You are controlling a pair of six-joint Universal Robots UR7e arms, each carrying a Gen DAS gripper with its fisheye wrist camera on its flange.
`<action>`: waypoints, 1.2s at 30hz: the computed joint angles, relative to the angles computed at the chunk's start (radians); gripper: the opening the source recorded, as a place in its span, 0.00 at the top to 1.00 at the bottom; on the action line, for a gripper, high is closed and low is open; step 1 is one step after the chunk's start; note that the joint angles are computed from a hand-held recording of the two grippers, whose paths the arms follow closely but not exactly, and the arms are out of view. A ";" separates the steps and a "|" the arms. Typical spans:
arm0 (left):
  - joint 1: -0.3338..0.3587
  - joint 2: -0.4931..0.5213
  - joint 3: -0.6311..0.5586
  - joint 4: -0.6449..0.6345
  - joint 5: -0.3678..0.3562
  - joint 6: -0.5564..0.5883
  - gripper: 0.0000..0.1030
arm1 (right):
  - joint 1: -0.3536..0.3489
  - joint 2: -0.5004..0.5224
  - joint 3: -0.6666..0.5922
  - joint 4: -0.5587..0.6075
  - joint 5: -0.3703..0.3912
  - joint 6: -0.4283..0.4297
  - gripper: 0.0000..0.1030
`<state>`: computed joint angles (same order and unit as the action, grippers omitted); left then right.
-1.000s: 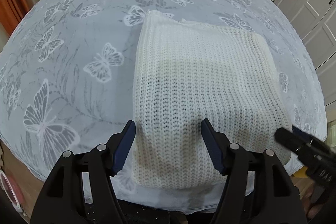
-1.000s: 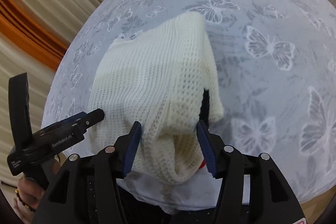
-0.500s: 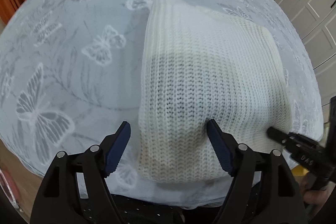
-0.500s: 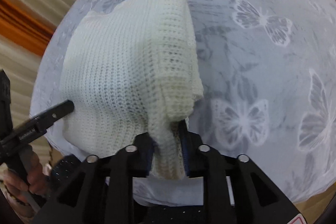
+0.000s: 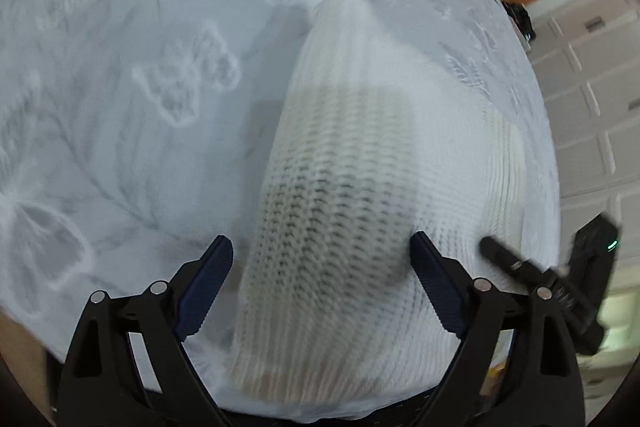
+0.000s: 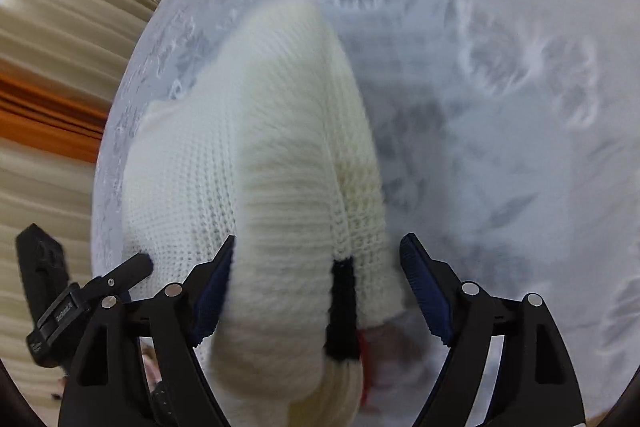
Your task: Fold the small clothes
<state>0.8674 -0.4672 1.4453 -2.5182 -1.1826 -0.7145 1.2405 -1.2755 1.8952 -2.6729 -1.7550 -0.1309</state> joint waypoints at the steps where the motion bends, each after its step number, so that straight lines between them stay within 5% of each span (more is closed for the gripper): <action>1: 0.010 0.004 0.002 -0.015 -0.024 -0.014 0.14 | -0.003 -0.003 0.014 -0.030 0.019 -0.008 0.24; 2: 0.019 0.007 0.006 -0.033 -0.047 -0.026 0.14 | -0.007 -0.008 0.022 -0.032 0.038 -0.017 0.29; 4: 0.032 0.009 0.016 -0.078 -0.099 -0.027 0.25 | -0.010 -0.019 0.025 -0.021 0.071 -0.014 0.58; 7: 0.026 -0.001 0.013 -0.081 -0.127 -0.008 0.49 | 0.014 -0.057 0.028 -0.004 0.086 -0.038 0.69; 10: 0.014 -0.035 0.026 -0.082 -0.182 -0.007 0.56 | 0.050 -0.132 0.057 0.006 0.091 -0.065 0.70; 13: -0.008 -0.083 0.070 -0.076 -0.226 0.002 0.56 | 0.062 -0.209 0.105 0.031 0.056 -0.089 0.68; 16: -0.030 -0.094 0.113 -0.057 -0.223 -0.014 0.52 | 0.030 -0.203 0.143 0.058 -0.063 -0.119 0.58; 18: -0.033 -0.063 0.104 0.006 -0.180 -0.025 0.49 | 0.007 -0.181 0.152 0.060 -0.107 -0.092 0.53; 20: -0.040 -0.053 0.124 -0.008 -0.150 -0.040 0.41 | -0.004 -0.208 0.177 0.005 -0.057 -0.078 0.50; 23: -0.069 -0.071 0.153 -0.062 -0.085 -0.045 0.34 | 0.048 -0.215 0.195 -0.136 -0.093 -0.143 0.50; 26: -0.095 -0.072 0.137 -0.054 0.001 -0.014 0.29 | 0.076 -0.147 0.123 -0.067 -0.137 -0.166 0.50; 28: -0.102 -0.068 0.119 -0.030 0.022 -0.008 0.29 | 0.079 -0.097 0.072 0.011 -0.178 -0.118 0.61; 31: -0.110 -0.069 0.113 -0.019 0.040 0.000 0.29 | 0.142 -0.097 0.095 -0.075 -0.199 -0.173 0.81; 36: -0.129 -0.122 0.183 -0.033 0.086 0.010 0.29 | 0.250 -0.159 0.106 -0.089 -0.047 -0.311 0.84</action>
<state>0.7387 -0.5889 1.6285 -2.5516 -1.0964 -0.7042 1.4910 -1.4350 2.0016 -2.7621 -1.8019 -0.4414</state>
